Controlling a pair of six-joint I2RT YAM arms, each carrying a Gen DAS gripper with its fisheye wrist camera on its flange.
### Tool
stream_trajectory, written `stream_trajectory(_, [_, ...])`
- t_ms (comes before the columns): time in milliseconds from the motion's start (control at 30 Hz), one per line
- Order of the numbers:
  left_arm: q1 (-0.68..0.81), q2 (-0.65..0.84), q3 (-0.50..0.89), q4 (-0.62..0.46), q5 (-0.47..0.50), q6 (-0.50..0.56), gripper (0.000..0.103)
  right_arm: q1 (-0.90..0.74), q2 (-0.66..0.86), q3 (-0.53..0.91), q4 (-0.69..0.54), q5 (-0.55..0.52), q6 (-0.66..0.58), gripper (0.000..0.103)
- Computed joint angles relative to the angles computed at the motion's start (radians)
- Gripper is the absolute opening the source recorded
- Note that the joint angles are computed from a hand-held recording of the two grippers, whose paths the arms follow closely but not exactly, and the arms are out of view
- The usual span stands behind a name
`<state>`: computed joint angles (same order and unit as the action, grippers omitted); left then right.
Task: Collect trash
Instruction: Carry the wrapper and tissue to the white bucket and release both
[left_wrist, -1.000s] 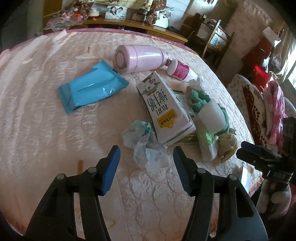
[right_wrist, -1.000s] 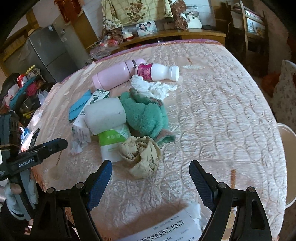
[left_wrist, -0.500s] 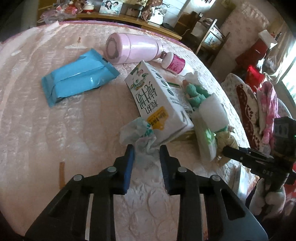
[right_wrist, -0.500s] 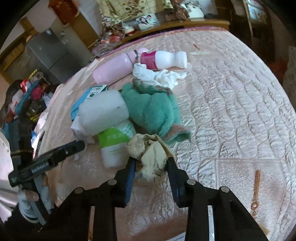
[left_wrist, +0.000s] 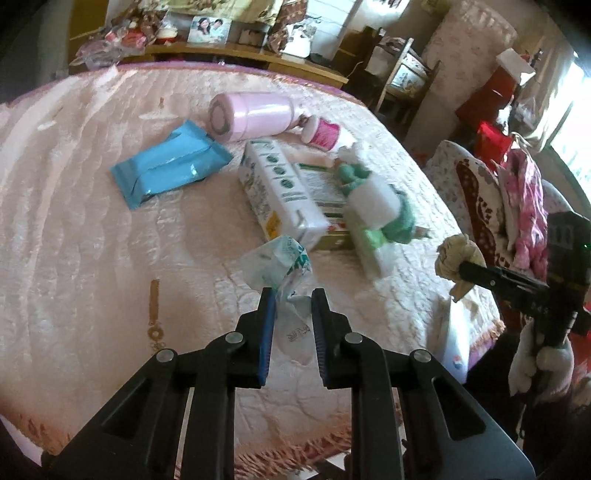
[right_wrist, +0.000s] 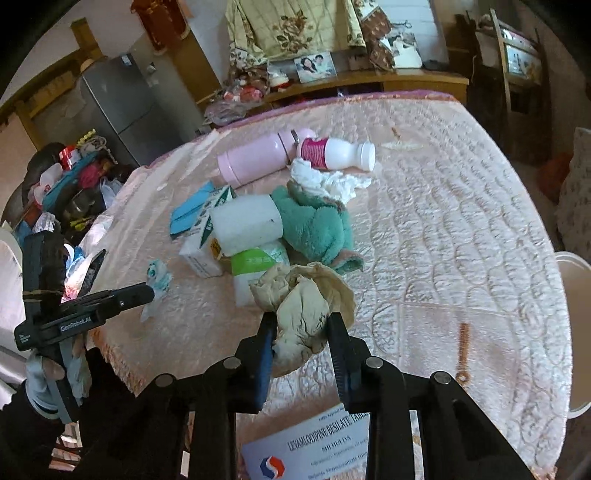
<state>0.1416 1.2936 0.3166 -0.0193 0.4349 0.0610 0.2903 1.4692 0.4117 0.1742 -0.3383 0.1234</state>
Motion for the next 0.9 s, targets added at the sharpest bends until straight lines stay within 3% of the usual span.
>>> stream_trajectory(333, [-0.212, -0.145, 0.005, -0.037, -0.104, -0.126, 0.017, -0.017, -0.141, -0.039, -0.066, 0.027, -0.014, 0.027])
stream_trajectory(900, [-0.593, -0.009, 0.146, 0.043, -0.307, -0.283, 0.017, -0.243, -0.295, -0.060, -0.209, -0.033, -0.131, 0.027])
